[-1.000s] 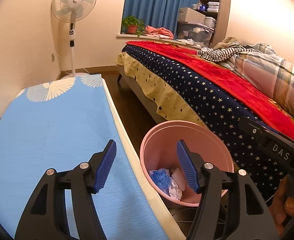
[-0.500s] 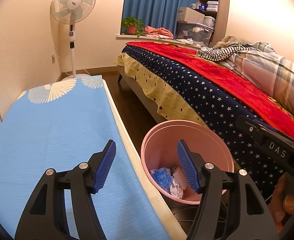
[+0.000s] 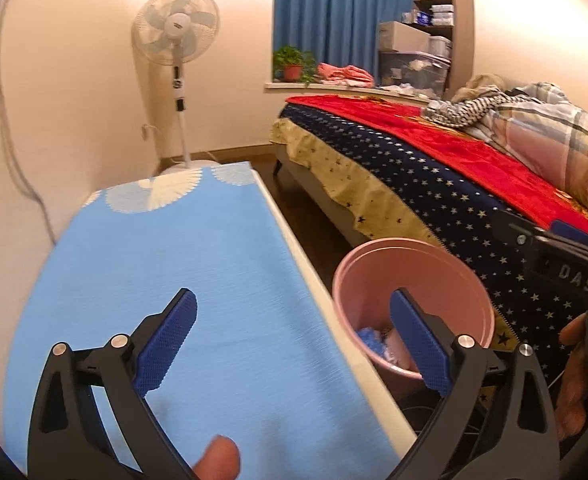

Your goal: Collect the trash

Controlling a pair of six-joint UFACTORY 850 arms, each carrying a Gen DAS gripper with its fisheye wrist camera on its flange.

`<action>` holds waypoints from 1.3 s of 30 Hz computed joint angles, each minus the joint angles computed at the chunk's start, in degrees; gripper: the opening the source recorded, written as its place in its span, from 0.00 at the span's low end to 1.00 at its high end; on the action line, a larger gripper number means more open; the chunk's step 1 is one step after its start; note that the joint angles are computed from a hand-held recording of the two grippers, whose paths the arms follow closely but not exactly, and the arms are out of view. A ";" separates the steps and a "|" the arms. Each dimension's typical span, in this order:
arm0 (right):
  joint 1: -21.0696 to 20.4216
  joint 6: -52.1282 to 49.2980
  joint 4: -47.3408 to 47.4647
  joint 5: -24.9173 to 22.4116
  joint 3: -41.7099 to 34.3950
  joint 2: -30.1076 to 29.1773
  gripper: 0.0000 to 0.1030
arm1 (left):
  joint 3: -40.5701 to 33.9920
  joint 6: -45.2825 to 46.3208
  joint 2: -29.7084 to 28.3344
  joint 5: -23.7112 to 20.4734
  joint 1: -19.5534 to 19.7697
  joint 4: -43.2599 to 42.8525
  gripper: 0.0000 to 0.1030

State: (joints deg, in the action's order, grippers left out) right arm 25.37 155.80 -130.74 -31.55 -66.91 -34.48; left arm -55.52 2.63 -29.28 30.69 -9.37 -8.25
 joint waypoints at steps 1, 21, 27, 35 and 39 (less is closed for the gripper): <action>0.20 -0.20 0.23 -0.02 0.34 0.32 0.95 | 0.80 -0.68 0.57 0.35 0.28 0.05 0.92; 9.39 0.87 -2.82 2.22 5.77 2.84 0.95 | 16.84 1.72 10.14 6.37 5.44 -10.06 0.92; 10.63 -0.01 -2.54 2.39 4.01 1.20 0.95 | 18.14 1.82 10.81 7.97 5.80 -10.75 0.92; 11.08 -1.26 -1.38 2.31 3.09 0.50 0.95 | 18.00 0.97 10.51 8.02 5.96 -11.19 0.92; 11.09 -1.91 -0.73 1.82 3.10 0.43 0.95 | 17.66 1.14 10.10 8.16 5.63 -11.75 0.92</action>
